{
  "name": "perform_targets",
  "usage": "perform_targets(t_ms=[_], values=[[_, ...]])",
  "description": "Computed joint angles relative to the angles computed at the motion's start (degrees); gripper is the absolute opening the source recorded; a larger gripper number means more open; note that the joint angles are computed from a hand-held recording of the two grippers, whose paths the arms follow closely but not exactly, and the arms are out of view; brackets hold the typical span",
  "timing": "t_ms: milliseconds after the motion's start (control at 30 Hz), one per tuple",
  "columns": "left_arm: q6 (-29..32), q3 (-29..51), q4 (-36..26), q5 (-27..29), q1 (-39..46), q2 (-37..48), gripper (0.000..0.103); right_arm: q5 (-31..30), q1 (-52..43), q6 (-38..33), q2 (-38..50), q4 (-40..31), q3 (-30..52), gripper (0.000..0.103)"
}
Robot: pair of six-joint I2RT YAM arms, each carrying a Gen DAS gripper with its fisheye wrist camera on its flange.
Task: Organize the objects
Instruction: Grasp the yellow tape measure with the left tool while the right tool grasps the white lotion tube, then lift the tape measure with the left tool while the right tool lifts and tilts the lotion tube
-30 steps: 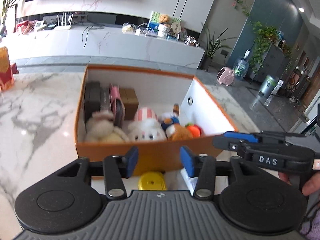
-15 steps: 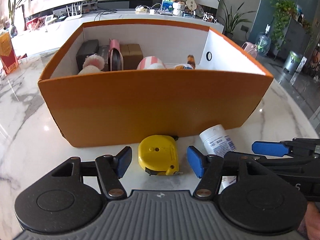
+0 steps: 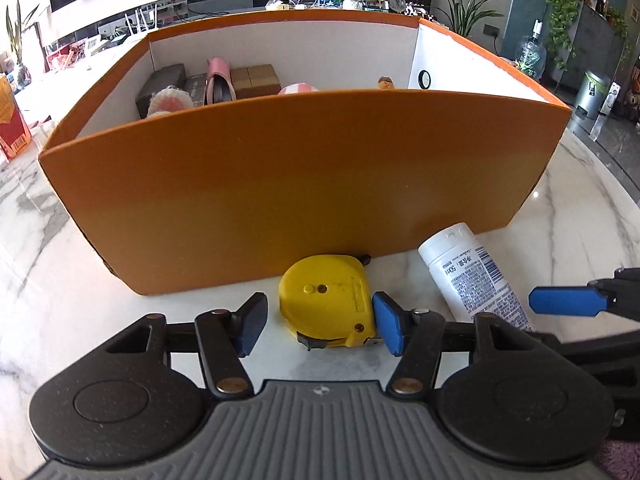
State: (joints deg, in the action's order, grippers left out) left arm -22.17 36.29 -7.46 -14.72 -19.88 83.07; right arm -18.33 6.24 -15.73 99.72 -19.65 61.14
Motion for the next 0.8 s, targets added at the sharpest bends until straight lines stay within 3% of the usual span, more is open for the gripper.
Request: perform_targets(t_ms=[100,500,800], values=[[0.4,0.0,0.4,0.6,0.0,0.4,0.059,1.0,0.5,-0.7,-0.1,-0.2,-0.2,0.062],[0.3,-0.1,-2.7,0.9,-0.8,-1.7,0.058,6.4,2.5,-3.3,-0.7,-0.6,-1.6,0.058],[-1.0,-0.4,-5.6,3.3,-0.4,-6.0,0.058,-1.9,-2.0,-0.6,-3.8,-1.9,-0.7,0.057]])
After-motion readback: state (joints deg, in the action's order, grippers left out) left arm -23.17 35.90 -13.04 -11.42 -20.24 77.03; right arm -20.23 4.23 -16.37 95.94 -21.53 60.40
